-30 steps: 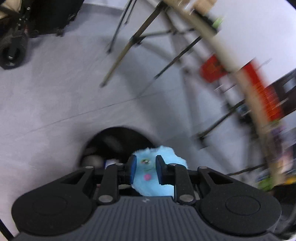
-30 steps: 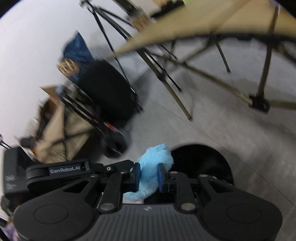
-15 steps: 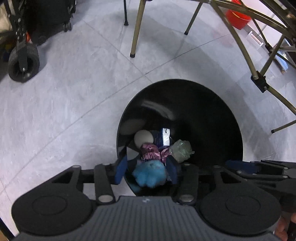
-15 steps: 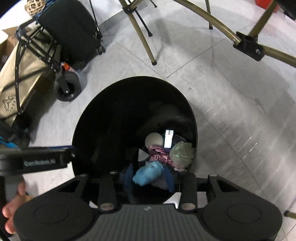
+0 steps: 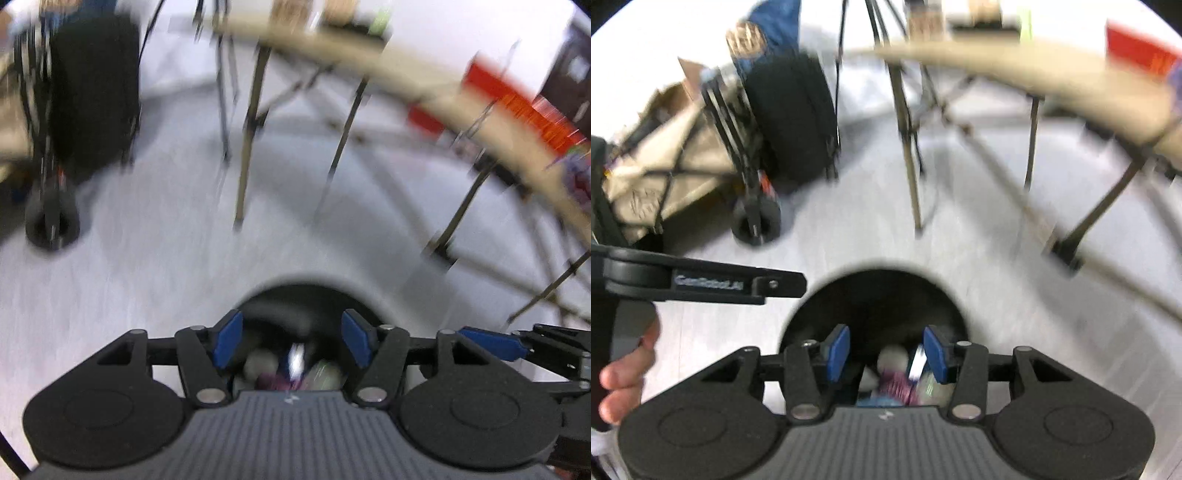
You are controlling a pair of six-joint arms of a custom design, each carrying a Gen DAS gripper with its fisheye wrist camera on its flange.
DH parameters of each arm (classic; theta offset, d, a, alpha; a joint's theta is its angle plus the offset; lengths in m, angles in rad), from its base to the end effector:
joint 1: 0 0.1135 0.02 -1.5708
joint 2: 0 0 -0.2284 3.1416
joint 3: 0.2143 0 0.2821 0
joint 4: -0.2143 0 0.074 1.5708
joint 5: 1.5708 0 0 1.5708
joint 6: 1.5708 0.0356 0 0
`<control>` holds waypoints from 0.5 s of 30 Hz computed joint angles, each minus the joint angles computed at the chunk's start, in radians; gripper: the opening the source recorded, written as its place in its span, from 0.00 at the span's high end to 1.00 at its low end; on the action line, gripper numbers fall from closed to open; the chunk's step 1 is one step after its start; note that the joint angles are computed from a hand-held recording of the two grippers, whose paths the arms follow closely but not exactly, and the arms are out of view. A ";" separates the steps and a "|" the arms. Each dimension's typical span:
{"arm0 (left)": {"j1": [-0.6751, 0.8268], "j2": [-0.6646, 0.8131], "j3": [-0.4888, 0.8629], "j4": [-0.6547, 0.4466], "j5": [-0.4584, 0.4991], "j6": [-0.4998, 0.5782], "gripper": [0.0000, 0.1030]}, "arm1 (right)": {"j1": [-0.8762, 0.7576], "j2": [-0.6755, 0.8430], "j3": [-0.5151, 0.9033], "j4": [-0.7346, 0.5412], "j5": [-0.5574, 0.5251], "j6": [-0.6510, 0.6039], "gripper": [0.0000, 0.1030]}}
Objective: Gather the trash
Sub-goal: 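Raise both open tools from the bin back toward the table, then close both tools together on the pink rectangular sponge block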
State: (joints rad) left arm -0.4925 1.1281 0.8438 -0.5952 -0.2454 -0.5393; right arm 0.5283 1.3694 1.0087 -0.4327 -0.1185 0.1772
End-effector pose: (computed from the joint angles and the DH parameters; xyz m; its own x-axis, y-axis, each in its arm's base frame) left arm 0.2444 -0.1214 0.2165 -0.7480 -0.1640 -0.6432 -0.0721 0.9833 -0.1668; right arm 0.2830 0.1700 0.2182 -0.7068 -0.2098 -0.6756 -0.4547 0.8664 0.2066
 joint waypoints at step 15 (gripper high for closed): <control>-0.392 0.332 0.500 0.271 -0.182 0.154 0.16 | -0.692 -0.470 -0.127 0.017 -0.132 0.179 0.44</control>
State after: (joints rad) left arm -0.8841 1.4599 1.3434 -0.3243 -0.4269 -0.3850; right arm -0.1632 0.8989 0.8815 -0.4152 -0.2502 0.3559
